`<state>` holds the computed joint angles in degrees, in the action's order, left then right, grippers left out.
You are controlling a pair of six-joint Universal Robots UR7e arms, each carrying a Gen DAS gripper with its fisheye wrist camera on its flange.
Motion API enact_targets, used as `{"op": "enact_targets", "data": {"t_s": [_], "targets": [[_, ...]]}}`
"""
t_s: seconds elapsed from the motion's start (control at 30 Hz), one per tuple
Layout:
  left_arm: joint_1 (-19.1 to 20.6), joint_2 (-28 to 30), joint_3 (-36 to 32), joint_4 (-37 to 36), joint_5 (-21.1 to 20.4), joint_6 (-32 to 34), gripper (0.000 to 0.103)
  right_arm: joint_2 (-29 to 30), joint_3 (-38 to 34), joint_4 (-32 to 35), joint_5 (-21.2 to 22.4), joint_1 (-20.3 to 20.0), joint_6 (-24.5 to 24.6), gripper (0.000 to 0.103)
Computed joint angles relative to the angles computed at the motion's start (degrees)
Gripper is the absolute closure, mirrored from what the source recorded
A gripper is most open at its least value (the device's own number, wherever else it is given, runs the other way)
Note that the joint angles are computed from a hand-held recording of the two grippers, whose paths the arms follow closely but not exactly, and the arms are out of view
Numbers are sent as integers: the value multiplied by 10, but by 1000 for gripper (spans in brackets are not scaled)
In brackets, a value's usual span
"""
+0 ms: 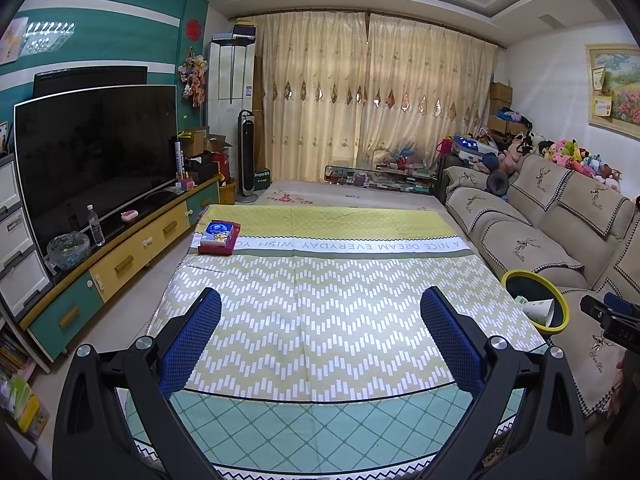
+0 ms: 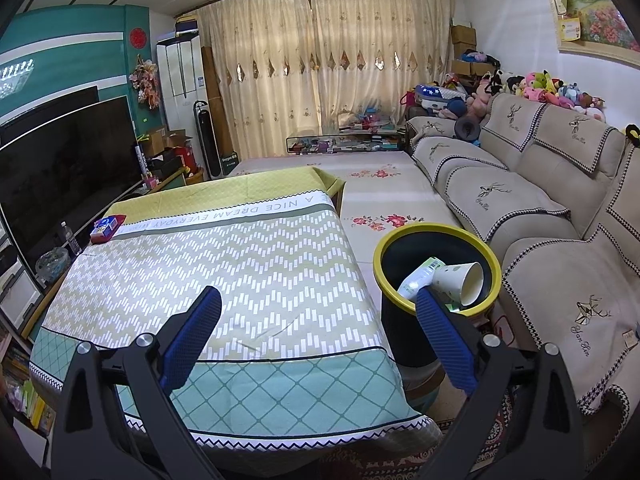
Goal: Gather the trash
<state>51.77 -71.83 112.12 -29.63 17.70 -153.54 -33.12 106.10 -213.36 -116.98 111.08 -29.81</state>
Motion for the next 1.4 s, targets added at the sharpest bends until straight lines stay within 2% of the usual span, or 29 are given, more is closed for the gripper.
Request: {"op": "enact_targets", "data": {"t_s": [0.37, 0.53, 0.8, 0.97, 1.2, 1.4], "targets": [[1, 4, -6, 9, -6, -9, 5, 2, -2, 2, -1, 0, 0, 10], [7, 14, -24, 68, 7, -66, 5, 3, -2, 2, -2, -3, 0, 10], [8, 18, -25, 52, 7, -49, 5, 6, -4, 6, -1, -6, 0, 10], [12, 26, -36, 83, 12, -77, 5, 7, -6, 11, -3, -6, -1, 10], [14, 27, -38, 79, 6, -70, 5, 9, -9, 17, -5, -7, 0, 10], [23, 34, -48, 105, 19, -95, 5, 10, -10, 23, -5, -8, 1, 10]]}}
